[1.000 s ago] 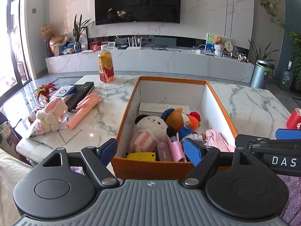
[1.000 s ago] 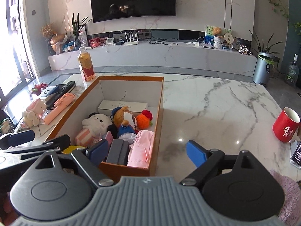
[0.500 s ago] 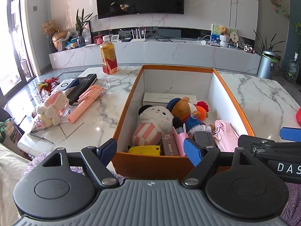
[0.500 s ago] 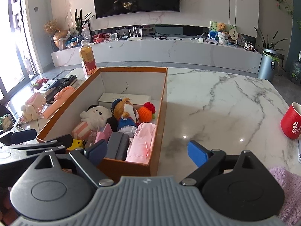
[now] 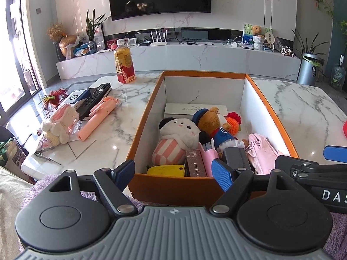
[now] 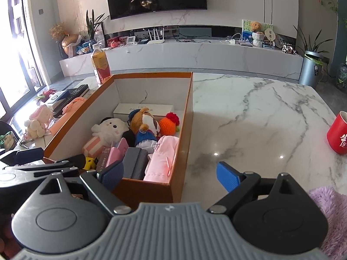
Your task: Organize objects
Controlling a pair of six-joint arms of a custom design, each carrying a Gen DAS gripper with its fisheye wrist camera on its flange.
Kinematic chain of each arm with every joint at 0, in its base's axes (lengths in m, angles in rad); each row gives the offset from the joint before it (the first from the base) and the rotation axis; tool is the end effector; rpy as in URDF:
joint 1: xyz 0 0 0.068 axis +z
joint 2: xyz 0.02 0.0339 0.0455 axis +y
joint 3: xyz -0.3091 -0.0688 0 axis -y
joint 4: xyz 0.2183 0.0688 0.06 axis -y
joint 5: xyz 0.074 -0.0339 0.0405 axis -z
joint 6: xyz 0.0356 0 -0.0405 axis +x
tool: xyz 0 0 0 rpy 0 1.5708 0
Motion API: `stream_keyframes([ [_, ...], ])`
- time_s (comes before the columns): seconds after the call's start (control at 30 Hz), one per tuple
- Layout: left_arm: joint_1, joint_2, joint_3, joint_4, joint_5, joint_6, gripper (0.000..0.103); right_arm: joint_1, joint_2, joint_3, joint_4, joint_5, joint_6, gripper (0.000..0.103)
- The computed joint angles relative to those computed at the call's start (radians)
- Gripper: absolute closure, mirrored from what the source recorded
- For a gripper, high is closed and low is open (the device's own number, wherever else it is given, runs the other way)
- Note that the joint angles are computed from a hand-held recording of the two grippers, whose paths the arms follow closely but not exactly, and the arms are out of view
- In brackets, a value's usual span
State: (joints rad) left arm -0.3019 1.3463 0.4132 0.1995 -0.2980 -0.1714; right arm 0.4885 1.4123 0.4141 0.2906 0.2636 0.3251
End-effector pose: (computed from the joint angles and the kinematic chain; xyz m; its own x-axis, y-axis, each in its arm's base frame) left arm 0.2032 -0.0523 0.2028 -0.6429 0.0294 -0.7654 -0.0341 0.9972 0.0670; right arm 0.2006 0.0961 0.1973 -0.6328 0.0129 -0.7742 -0.0803 0.9934 0.0822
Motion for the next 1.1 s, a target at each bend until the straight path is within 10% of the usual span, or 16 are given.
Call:
stream_keyframes([
  [1.1,0.05,-0.071,-0.009,-0.03,0.056,0.044,0.011,0.026,-0.013,0.014,-0.04,0.045,0.02,0.009],
])
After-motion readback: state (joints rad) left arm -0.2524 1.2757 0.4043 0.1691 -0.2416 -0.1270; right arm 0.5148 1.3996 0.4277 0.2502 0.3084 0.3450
